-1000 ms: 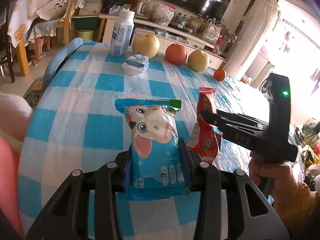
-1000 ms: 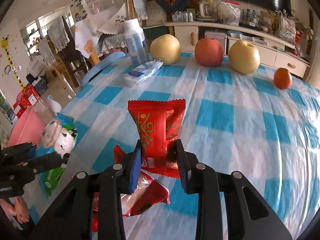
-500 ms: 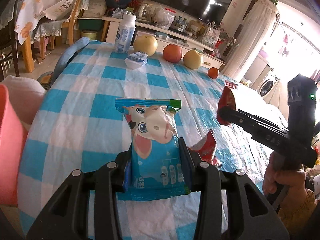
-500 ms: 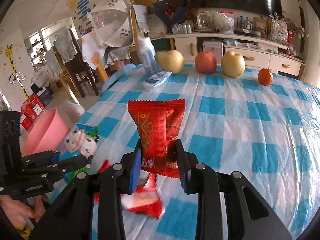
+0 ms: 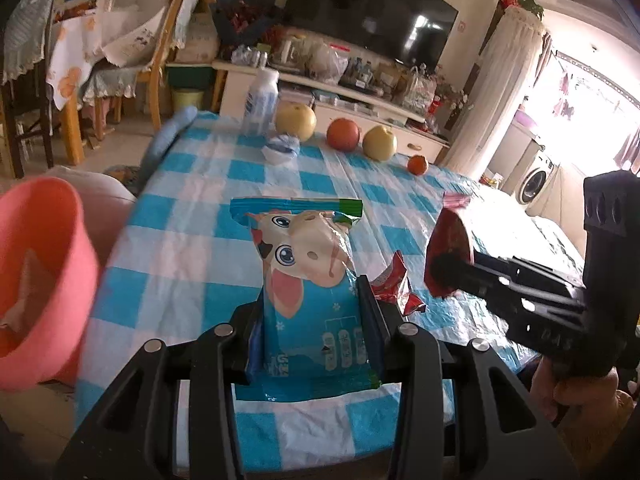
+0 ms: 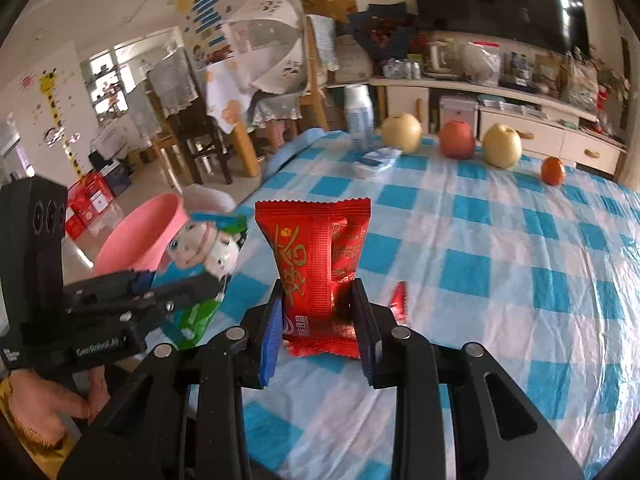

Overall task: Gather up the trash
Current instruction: 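Carry both bags over the pink bucket and open both tools to drop them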

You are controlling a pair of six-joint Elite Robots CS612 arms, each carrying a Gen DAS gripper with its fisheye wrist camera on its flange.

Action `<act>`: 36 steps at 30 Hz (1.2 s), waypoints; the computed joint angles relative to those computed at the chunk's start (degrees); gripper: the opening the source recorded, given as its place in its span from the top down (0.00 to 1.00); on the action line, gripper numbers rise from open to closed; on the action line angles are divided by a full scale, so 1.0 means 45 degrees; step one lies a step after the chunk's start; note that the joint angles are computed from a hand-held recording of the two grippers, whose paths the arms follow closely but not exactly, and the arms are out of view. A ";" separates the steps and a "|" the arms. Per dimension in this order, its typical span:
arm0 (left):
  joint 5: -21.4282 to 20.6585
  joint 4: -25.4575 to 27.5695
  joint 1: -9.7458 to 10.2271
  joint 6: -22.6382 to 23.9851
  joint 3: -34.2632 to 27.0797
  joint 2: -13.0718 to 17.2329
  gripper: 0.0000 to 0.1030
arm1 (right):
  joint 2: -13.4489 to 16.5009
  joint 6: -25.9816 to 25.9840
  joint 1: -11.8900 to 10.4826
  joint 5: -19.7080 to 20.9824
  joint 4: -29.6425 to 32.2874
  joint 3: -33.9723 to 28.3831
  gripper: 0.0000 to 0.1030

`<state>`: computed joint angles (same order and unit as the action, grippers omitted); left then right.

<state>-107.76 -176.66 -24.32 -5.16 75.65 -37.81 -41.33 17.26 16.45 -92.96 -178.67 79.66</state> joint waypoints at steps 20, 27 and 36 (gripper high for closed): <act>0.2480 -0.1552 0.1265 -0.1317 0.1176 -0.0797 0.60 | 0.1324 -0.2104 0.1193 0.1369 0.1979 -0.3605 0.68; 0.2828 -0.1160 0.1663 -0.1720 0.0558 -0.0416 0.60 | 0.2782 -0.2633 0.1428 0.1941 0.3885 -0.6436 0.68; 0.2862 -0.0068 0.2054 -0.2037 -0.0475 0.0278 0.60 | 0.4786 -0.2874 0.1612 0.2132 0.6248 -1.0115 0.68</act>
<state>-94.89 -176.96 -15.08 -14.32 73.51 -36.56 -19.79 4.33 23.71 -83.37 -150.56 34.14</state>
